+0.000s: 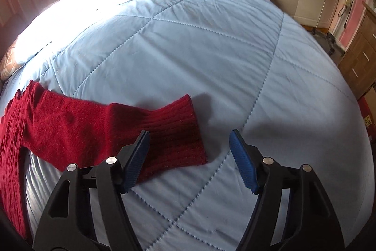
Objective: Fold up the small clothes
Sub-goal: 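Move the right gripper to the sweater's sleeve cuff and close on it, then lift the cuff with the right gripper, carry it across the body, release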
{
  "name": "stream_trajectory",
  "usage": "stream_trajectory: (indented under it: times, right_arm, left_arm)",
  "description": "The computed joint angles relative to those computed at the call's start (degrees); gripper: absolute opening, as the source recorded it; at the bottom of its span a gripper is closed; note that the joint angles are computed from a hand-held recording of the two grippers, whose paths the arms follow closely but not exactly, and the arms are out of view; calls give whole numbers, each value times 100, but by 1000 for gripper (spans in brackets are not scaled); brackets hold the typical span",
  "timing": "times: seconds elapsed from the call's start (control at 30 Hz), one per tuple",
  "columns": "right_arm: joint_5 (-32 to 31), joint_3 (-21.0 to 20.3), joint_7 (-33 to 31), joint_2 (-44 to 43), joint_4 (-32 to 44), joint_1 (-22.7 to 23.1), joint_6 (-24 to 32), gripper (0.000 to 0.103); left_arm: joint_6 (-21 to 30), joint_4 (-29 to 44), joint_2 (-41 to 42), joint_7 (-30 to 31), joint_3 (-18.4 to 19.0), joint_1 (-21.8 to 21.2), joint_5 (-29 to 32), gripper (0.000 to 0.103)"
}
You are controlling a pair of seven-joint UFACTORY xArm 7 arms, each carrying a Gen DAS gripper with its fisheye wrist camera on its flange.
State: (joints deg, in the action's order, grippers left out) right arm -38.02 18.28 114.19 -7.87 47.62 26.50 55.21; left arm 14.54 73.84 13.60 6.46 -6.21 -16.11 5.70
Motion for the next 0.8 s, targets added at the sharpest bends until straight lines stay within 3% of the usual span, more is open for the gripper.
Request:
stream_trajectory:
  times: [0.1, 0.23, 0.27, 0.3, 0.4, 0.53, 0.7, 0.8]
  right_arm:
    - [37, -84, 147, 42, -186, -55, -558, 70]
    - [-103, -76, 350, 137, -166, -77, -605, 69]
    - [-179, -75, 447, 132, -181, -81, -659, 52]
    - [-235, -70, 534, 111, -190, -80, -687, 28]
    - [-377, -56, 758, 3, -240, -98, -820, 17]
    - [-268, 56, 816, -64, -48, -41, -326, 16]
    - [-384, 280, 676, -40, 541, 131, 820, 16]
    - [-547, 318, 571, 34, 906, 233, 1189, 16]
  left_arm:
    - [-24, -39, 0, -12, 14, -26, 52, 102]
    - [-62, -90, -17, -16, 40, -17, 97, 102]
    - [-60, -107, -26, -21, 45, -11, 97, 102]
    - [-55, -128, -39, -21, 49, -5, 103, 102]
    - [-60, -165, -64, 48, 37, 36, 91, 102]
    - [-33, -146, -96, 154, -5, 131, -55, 102]
    - [-6, -155, -196, 569, -136, 341, -455, 102]
    - [21, -123, -247, 867, -194, 470, -761, 102]
